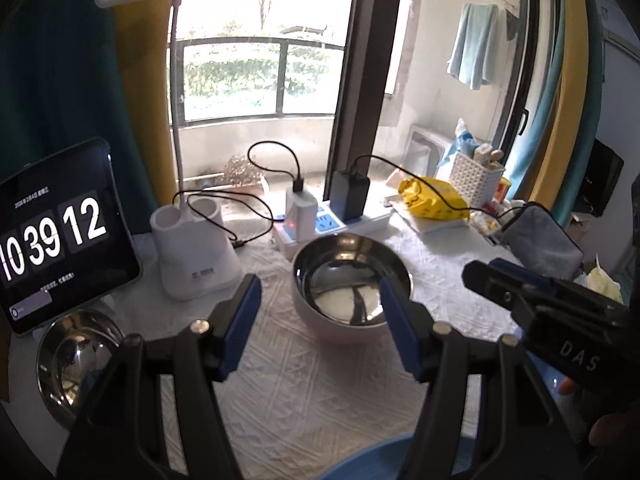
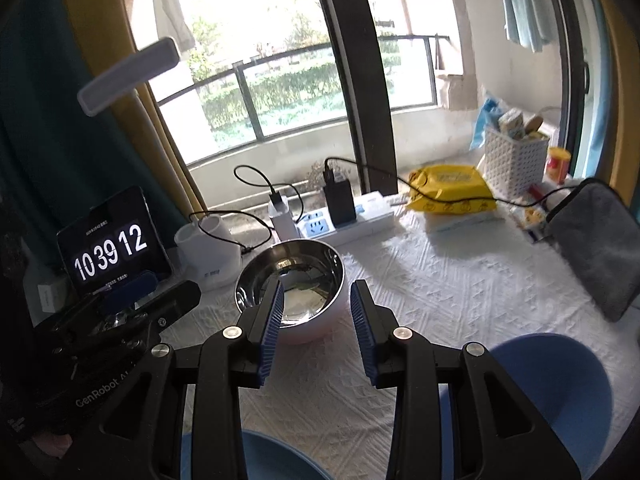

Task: Organize plates and bowls

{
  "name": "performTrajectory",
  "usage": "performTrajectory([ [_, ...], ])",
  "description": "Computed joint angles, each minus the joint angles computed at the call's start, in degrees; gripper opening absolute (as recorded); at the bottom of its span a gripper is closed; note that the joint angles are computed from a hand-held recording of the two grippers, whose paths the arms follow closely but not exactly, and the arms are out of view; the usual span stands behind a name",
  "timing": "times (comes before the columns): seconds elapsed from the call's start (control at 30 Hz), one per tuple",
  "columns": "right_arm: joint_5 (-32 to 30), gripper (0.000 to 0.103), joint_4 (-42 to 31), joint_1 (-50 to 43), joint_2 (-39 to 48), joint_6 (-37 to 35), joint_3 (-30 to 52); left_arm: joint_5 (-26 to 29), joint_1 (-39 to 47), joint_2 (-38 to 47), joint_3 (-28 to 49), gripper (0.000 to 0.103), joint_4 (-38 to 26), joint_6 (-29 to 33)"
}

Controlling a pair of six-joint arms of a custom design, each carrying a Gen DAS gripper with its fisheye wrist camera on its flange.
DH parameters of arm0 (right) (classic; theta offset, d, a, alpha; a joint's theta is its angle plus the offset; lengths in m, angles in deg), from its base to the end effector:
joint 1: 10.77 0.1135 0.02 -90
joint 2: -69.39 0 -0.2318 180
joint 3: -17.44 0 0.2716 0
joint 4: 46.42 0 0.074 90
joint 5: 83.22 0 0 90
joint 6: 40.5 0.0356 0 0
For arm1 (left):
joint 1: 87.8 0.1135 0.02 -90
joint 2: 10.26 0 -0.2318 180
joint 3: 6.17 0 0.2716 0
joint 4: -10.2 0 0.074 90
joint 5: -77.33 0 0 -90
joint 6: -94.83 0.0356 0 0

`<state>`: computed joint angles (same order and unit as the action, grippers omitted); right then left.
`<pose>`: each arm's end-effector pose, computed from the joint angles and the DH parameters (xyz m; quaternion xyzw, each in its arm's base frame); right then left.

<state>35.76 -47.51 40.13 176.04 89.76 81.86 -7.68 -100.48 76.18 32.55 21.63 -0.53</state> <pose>0.2430 0.2716 0.0809 0.0163 0.8943 0.1132 0.4326 0.2691 -0.0637 0.0791 0.0765 0.8882 -0.1091 0.4396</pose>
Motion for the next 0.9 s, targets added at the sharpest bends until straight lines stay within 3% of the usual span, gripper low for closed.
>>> performTrajectory([
  [0.27,-6.7,0.037,-2.6,-4.1,8.7,2.6,9.1,-1.4,0.7,14.4,9.5,0.063,0.2,-0.9],
  [0.5,-10.1,0.037,-6.0,-6.6,15.0,6.9,15.3,1.0,2.3,23.1,15.9,0.063,-2.2,-0.8],
  [0.9,-12.0,0.037,-8.7,-8.5,20.9,9.2,21.4,2.9,2.4,26.9,19.6,0.063,-4.4,-0.8],
])
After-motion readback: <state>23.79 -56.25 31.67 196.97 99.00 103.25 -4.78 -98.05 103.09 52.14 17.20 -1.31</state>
